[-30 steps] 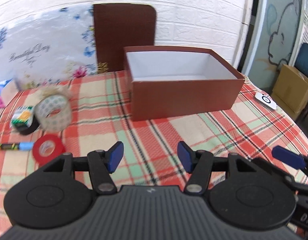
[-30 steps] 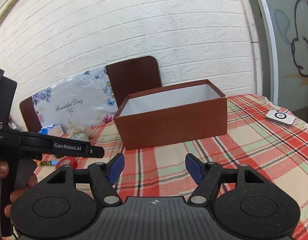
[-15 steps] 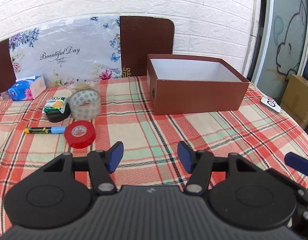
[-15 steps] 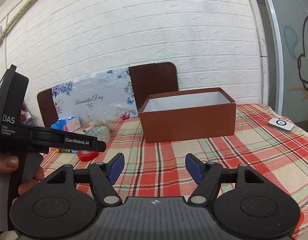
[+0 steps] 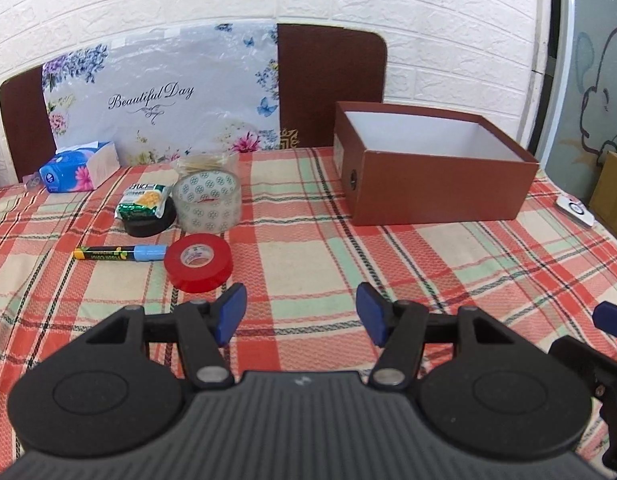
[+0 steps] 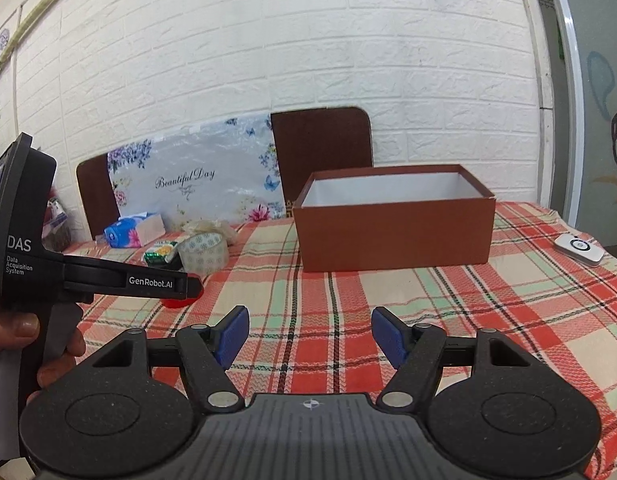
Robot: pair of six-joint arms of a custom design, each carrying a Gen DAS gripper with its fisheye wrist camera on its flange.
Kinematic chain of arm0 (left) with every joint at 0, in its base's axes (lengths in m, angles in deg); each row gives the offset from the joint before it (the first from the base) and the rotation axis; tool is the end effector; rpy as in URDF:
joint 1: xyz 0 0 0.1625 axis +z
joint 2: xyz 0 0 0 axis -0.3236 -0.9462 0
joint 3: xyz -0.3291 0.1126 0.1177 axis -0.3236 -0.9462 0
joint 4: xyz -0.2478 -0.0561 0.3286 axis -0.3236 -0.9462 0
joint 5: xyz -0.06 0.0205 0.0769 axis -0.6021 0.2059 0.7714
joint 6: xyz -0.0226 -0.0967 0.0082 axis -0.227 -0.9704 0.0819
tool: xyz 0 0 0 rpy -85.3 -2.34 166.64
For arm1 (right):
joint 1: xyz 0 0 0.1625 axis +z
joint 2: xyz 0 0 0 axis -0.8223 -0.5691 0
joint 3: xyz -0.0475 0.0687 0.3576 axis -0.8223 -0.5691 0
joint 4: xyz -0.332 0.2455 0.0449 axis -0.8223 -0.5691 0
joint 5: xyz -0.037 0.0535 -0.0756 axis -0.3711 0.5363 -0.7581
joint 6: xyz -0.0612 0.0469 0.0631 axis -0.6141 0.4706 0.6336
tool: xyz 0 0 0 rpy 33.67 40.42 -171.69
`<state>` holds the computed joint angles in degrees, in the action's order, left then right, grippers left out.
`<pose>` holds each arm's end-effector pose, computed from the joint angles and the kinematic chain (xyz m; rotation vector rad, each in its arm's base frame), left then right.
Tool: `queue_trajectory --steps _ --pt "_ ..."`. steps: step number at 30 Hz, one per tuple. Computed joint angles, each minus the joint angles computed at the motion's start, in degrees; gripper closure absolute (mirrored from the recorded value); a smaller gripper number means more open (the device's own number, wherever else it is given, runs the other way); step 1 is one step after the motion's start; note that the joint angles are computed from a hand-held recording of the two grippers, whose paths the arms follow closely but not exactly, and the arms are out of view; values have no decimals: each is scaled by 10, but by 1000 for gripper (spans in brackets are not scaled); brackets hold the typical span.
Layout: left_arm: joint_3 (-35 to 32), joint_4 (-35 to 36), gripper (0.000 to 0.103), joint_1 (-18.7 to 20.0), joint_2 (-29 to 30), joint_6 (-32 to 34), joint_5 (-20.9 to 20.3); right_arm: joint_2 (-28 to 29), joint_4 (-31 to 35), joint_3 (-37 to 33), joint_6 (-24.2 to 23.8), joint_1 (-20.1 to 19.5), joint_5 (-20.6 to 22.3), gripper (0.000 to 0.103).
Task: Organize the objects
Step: 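Withdraw the left tool from the box toward the table, then grasp the red tape roll with the left tool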
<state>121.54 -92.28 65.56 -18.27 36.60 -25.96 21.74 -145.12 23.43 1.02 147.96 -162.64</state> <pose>-0.2876 -0.6369 0.1363 0.1635 2.0002 -1.2086 0.1698 -0.6504 0.2323 1.0863 -2.3974 1.1936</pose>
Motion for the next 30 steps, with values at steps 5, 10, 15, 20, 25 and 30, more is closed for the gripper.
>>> queue_trajectory --steps 5,10,15,20,25,30 --pt "15 -11 40 24 -13 -7 -13 34 36 -32 -1 9 -37 35" --pt "71 -40 40 52 -54 -29 -22 71 96 -66 -17 22 -72 35" --pt "106 -103 40 84 -88 -11 12 128 163 -127 -60 45 -83 35" --pt "141 -95 40 112 -146 -60 -4 233 202 -242 -116 73 -57 35" --pt "135 -101 40 117 -158 -48 -18 372 274 -429 -124 101 -74 23" --pt "124 -75 41 120 -159 -75 -39 426 342 -530 -119 107 -68 31"
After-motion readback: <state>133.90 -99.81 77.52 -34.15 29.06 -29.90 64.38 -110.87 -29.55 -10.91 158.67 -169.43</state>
